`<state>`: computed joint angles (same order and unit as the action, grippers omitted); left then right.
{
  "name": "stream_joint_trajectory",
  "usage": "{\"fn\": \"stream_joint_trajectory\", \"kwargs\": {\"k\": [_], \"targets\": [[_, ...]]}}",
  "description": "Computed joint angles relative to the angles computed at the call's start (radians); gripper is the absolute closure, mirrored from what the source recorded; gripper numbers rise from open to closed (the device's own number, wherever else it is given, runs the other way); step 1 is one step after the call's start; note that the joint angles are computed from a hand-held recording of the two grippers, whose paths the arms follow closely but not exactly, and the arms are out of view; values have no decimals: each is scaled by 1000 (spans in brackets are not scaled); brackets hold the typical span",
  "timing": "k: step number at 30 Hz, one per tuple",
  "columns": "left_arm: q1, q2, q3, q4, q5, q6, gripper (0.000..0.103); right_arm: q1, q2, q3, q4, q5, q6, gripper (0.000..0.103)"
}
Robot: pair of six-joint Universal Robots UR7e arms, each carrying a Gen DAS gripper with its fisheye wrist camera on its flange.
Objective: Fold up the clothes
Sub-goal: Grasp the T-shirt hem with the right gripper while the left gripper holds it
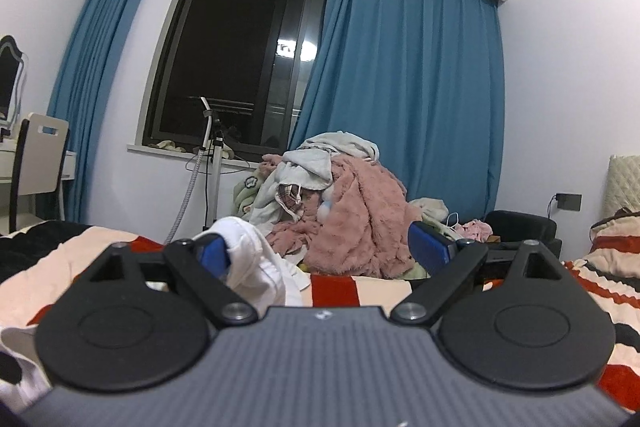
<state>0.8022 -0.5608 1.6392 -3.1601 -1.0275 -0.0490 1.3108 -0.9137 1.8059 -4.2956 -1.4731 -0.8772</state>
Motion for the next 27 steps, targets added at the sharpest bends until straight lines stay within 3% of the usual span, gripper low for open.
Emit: {"fn": "stream_joint_trajectory", "kwargs": {"k": [5, 8, 10, 13, 15, 20, 23, 27], "targets": [[-25, 61, -25, -124, 37, 95, 5, 0, -2, 15, -1, 12, 10, 11], [-36, 114, -68, -190, 146, 71, 5, 1, 5, 18, -13, 13, -6, 11], [-34, 132, -100, -156, 221, 21, 6, 4, 12, 12, -32, 2, -13, 11], [-31, 141, -122, -108, 320, -45, 6, 6, 3, -4, -20, -56, 35, 11], [-29, 139, -126, -95, 346, -57, 5, 3, -1, -20, 5, -109, 69, 11], [-46, 162, -142, -149, 423, 52, 4, -6, 3, -37, 93, -242, 78, 11], [-50, 174, -146, -165, 451, 99, 4, -6, 17, -48, 139, -331, 40, 11], [-51, 176, -136, -189, 485, 114, 4, -6, 46, -57, 122, -384, -47, 11]]}}
